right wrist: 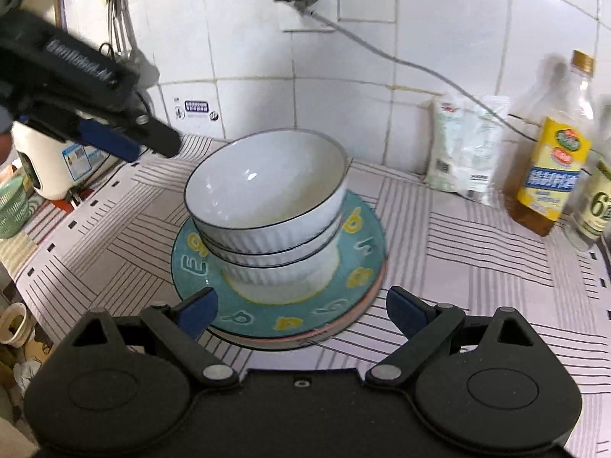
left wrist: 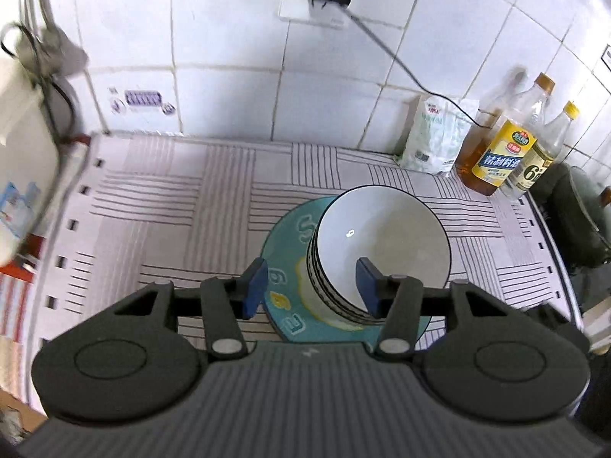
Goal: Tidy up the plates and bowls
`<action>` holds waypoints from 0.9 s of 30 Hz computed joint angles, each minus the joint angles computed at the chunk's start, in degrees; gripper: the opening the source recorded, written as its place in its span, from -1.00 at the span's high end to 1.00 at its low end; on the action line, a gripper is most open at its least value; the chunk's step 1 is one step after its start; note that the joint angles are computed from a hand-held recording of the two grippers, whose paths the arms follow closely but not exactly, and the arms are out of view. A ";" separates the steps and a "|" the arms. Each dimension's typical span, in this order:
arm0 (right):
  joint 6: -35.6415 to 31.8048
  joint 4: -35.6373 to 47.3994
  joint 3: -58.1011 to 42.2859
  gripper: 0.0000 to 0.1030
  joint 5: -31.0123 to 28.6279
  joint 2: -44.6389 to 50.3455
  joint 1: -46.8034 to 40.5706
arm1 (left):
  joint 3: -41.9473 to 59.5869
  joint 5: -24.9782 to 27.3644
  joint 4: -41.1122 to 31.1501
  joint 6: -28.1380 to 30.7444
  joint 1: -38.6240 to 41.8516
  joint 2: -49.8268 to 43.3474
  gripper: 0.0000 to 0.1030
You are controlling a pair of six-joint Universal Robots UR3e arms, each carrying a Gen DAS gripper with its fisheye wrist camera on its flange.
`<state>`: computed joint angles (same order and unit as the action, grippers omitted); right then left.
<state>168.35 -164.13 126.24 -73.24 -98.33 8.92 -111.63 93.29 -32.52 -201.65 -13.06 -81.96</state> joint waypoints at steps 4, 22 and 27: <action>-2.42 5.80 0.03 -0.88 0.36 -6.21 -2.43 | 2.45 7.06 -4.25 -3.84 -6.26 1.66 -0.16; 1.19 39.59 -18.12 -0.91 -11.85 -21.19 -0.94 | 15.32 24.64 -32.21 -22.70 -25.20 7.64 -0.84; 2.34 46.97 -20.24 -0.91 -9.09 -27.08 -4.63 | 21.30 28.70 -42.69 -30.45 -30.30 6.93 -0.85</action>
